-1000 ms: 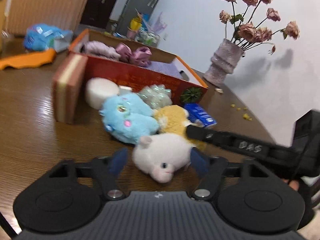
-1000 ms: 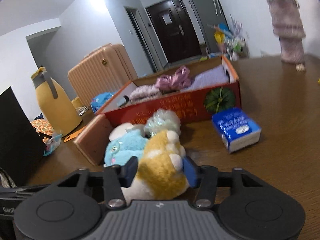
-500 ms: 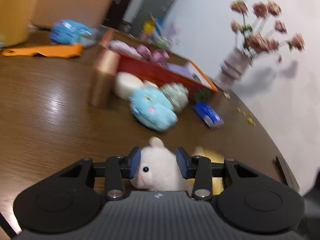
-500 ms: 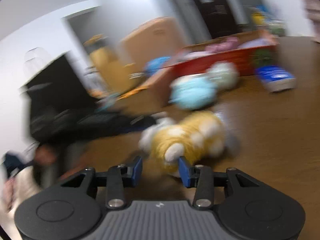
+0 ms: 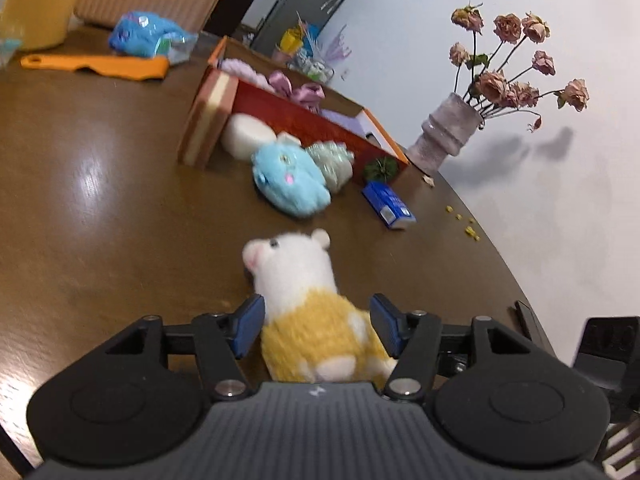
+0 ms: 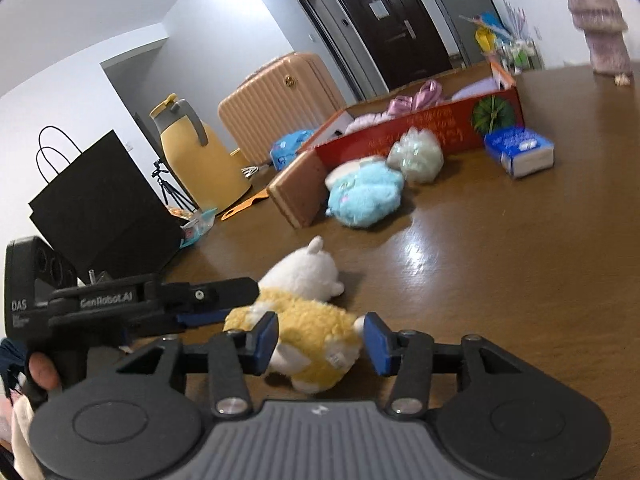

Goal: Organize soft objects
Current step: 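Grasp the white-and-yellow alpaca plush with both tools and lift it, then carry the held alpaca plush with both tools over the box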

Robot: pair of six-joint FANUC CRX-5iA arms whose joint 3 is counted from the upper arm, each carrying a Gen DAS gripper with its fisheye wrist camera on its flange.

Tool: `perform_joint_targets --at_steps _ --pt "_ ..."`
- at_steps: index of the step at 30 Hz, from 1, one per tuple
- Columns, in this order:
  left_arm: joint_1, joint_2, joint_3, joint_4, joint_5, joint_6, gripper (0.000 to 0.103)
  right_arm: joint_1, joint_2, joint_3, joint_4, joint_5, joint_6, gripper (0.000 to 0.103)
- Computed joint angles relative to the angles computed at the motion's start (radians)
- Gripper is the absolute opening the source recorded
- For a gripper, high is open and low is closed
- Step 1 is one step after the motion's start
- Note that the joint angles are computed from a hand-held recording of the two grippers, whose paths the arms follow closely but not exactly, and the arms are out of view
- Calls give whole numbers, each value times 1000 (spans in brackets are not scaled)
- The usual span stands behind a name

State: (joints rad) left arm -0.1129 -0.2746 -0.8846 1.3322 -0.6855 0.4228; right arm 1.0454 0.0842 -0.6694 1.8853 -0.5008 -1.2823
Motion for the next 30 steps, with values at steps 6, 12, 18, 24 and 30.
perform_joint_targets --at_steps 6,12,18,24,30 --pt "3 10 -7 3 -1 11 51 -41 29 8 114 32 -152 48" --pt "-2 9 -13 20 3 -3 50 -78 31 -1 222 53 -271 48" --pt "-21 -9 -29 63 23 -62 50 -66 30 4 188 44 -268 46" --pt "-35 -1 14 133 0 -129 49 -59 2 16 161 -4 -198 46" --pt "-92 150 220 204 33 -180 49 -162 2 113 142 15 0 46"
